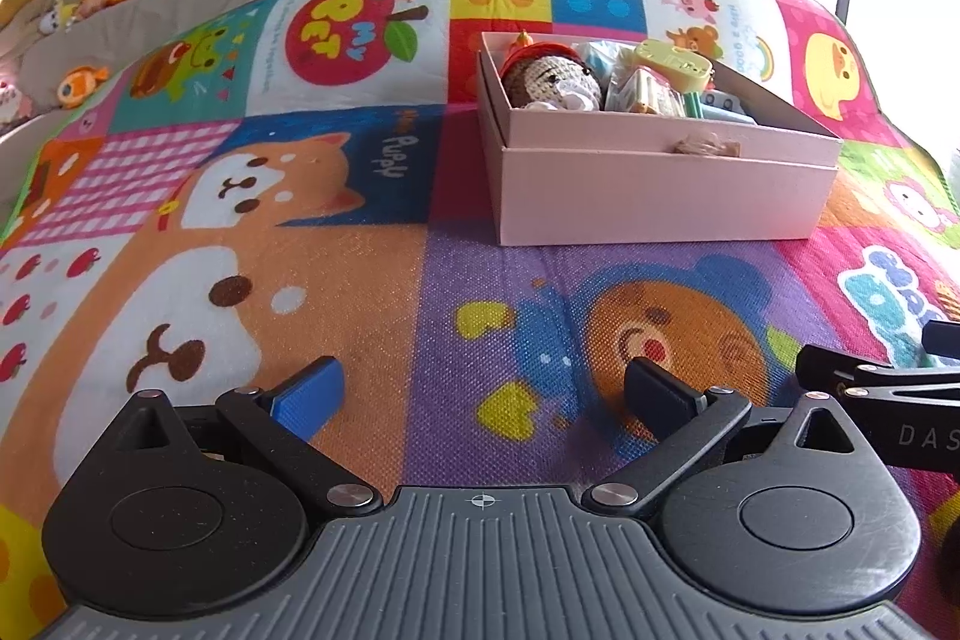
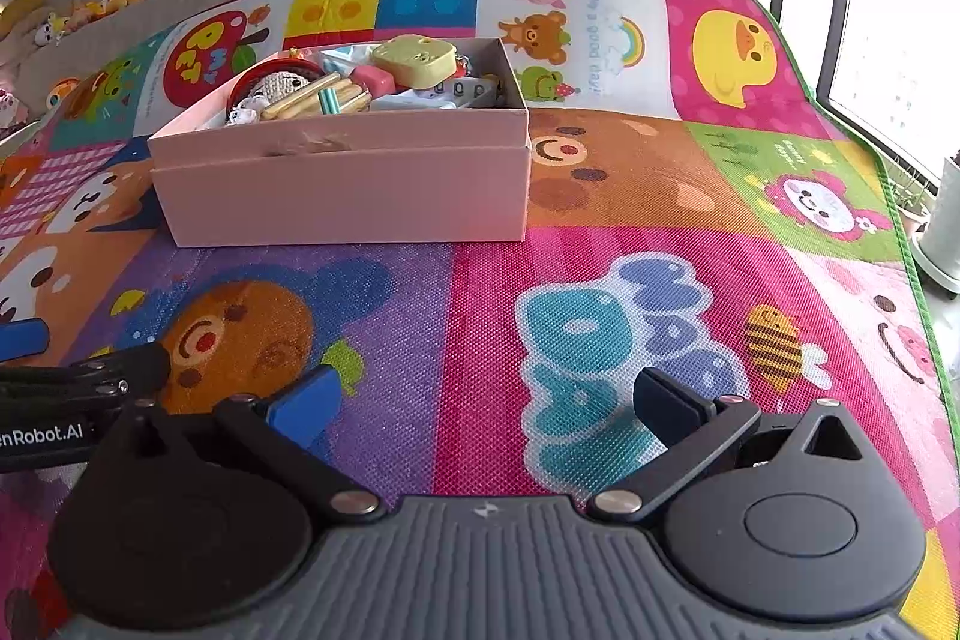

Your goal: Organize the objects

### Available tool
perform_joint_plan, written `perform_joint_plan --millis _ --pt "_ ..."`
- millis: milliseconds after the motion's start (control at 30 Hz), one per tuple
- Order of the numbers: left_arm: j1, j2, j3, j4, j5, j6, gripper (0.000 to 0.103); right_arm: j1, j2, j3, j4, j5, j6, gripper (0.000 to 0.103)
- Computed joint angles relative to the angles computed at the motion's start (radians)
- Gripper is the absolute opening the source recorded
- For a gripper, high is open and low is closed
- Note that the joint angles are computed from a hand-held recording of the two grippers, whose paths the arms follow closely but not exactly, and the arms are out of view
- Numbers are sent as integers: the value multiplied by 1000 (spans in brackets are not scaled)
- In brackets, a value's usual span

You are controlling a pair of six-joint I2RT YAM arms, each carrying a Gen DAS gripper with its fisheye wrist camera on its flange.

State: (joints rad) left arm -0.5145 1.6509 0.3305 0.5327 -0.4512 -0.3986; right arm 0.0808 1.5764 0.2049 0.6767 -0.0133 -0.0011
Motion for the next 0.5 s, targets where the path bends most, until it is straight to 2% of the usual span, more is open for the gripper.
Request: perform_joint_plan --millis 500 --pt "11 -4 -2 2 10 7 103 -1 5 1 3 -1 -2 103"
